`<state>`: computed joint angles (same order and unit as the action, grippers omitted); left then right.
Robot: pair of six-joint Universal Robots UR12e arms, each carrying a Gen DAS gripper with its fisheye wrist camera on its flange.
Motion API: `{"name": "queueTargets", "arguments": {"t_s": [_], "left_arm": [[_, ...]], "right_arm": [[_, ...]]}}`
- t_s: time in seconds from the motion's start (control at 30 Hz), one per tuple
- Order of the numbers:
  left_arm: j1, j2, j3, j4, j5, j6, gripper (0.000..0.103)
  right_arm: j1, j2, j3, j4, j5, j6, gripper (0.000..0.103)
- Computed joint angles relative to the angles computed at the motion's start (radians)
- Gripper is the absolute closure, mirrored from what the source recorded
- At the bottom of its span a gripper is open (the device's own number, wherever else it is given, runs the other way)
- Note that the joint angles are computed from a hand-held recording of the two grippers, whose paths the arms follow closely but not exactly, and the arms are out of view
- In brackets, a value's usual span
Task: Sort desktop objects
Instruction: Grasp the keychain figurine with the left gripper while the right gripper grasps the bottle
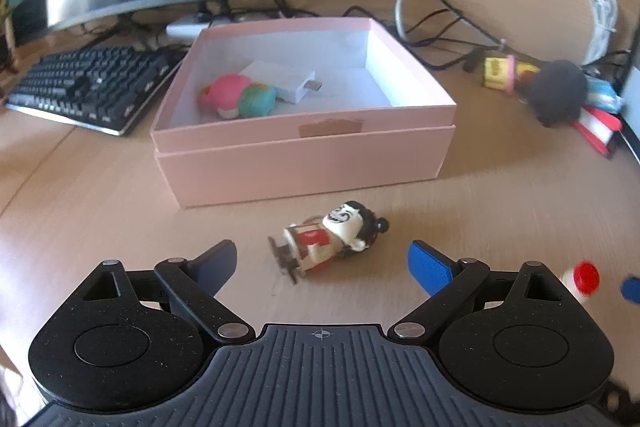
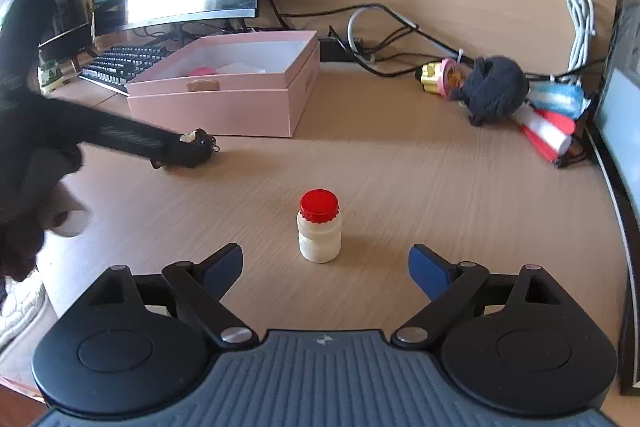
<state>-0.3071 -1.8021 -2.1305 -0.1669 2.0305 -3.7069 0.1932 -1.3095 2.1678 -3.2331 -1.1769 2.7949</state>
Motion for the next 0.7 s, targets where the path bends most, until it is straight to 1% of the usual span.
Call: {"name": "queueTargets", "arguments": {"t_s": [0.07, 0.13, 0.17, 0.23, 0.33, 0.4, 0.5, 0.7], "left_arm": [[-0.002, -0.013, 0.017, -0.027, 0.016, -0.017, 0.007], [-0.001, -0.023, 0.030, -0.048, 0.025, -0.039, 0.012], [-0.001, -0.026, 0.035, -0.056, 0.028, -0.049, 0.016], [0.000, -0.029, 0.041, -0.070, 0.032, -0.058, 0.019], [-0.001, -0.036, 0.050, -0.079, 0.045, -0.061, 0.028], [-0.004, -0.037, 0.049, -0.076, 0.053, -0.063, 0.028], [-0.010, -0.030, 0.039, -0.053, 0.066, -0.046, 0.030], [-0.027, 0.025, -0.017, -0.045, 0.029, -0.016, 0.030]], "right_arm": [[-0.002, -0.003, 0.011, -0.022, -0.002, -0.019, 0.012], [-0.005, -0.006, 0.021, -0.042, -0.006, -0.041, 0.012], [-0.006, -0.008, 0.027, -0.052, -0.010, -0.053, 0.012], [-0.010, -0.013, 0.037, -0.061, -0.015, -0.069, 0.012], [-0.021, -0.021, 0.046, -0.063, -0.014, -0.070, 0.013], [-0.028, -0.024, 0.050, -0.065, -0.012, -0.068, 0.012], [-0.039, -0.027, 0.053, -0.064, -0.001, -0.061, 0.012], [-0.041, -0.024, 0.046, -0.040, 0.031, -0.085, 0.012]]}}
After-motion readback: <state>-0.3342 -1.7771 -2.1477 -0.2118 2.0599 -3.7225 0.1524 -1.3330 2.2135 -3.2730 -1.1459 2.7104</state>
